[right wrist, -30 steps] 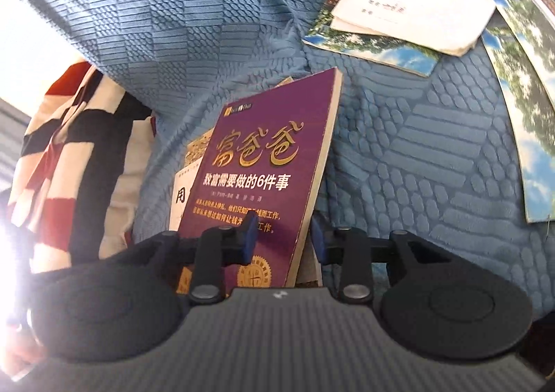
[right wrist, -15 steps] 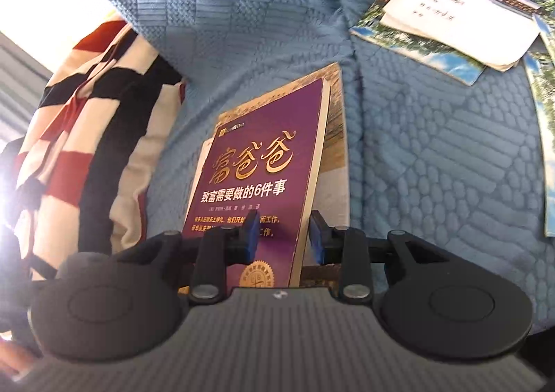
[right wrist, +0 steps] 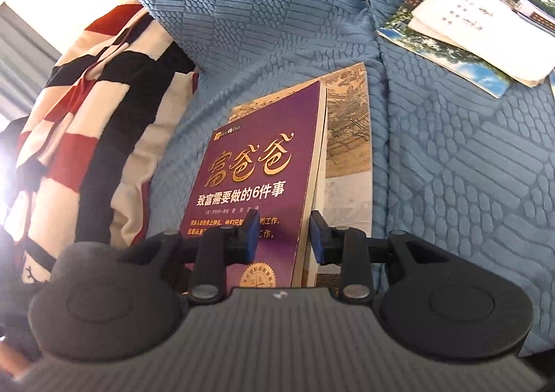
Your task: Organize objects
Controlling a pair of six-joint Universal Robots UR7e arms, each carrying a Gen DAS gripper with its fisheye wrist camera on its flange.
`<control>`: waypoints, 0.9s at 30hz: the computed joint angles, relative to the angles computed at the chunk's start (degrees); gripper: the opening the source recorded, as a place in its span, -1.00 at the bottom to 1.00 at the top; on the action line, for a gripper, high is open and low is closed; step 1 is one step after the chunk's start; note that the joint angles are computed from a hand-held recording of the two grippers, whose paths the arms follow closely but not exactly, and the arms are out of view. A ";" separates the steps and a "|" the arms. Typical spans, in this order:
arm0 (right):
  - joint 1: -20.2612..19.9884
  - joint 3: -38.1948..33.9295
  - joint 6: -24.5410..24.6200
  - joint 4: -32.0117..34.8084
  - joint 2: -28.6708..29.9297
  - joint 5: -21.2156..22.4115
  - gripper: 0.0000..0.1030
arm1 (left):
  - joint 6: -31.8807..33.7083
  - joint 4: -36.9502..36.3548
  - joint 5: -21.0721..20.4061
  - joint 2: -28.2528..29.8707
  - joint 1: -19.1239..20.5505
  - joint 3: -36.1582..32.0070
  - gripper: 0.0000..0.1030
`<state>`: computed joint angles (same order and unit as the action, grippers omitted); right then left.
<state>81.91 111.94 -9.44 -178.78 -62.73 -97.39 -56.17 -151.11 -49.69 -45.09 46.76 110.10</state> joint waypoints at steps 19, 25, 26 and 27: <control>2.96 -0.06 2.64 -0.10 -0.18 -7.60 -0.34 | 2.10 -3.37 1.54 -0.66 -1.41 0.06 0.20; 4.99 0.51 -0.65 -2.69 -2.58 -7.56 -0.34 | 5.55 -3.16 3.78 -1.49 -3.78 -1.81 0.20; 5.42 0.47 -0.95 -2.96 -3.01 -7.44 -0.34 | 6.23 -3.43 4.27 -1.67 -4.30 -2.04 0.21; 5.92 0.56 -1.20 -3.18 -3.66 -7.33 -0.34 | 6.96 -3.73 4.61 -1.85 -4.71 -2.35 0.22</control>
